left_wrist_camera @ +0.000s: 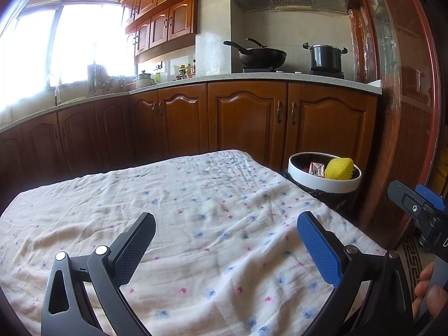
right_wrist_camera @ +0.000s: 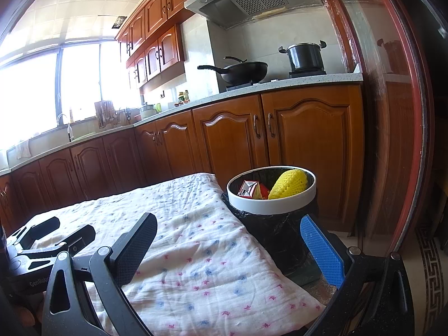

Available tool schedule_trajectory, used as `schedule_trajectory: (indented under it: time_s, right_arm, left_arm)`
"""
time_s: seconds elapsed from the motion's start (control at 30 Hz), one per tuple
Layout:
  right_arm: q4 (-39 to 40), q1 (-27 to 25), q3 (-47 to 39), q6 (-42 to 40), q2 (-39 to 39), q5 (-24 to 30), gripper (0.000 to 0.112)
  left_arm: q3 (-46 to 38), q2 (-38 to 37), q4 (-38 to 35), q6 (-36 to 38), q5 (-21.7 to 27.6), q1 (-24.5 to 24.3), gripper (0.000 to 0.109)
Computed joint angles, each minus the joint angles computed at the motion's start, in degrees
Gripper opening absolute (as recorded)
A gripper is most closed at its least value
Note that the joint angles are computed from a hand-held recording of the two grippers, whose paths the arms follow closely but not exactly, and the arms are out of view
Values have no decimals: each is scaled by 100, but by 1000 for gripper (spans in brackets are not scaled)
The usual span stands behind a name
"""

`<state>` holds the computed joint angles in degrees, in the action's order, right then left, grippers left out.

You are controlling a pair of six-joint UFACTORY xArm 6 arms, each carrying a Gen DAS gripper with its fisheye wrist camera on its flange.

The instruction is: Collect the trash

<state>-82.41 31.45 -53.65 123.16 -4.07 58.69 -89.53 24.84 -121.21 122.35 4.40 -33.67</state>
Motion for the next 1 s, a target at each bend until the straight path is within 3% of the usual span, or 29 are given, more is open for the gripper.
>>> schedule_trajectory:
  time_s: [0.43, 1.0]
  right_arm:
    - [13, 20, -26, 18, 15, -4, 103]
    - [96, -116, -88, 116, 157, -285, 103]
  left_arm:
    - [12, 7, 120, -121, 14, -1, 102]
    - [27, 186, 1794, -1946, 124, 29, 102]
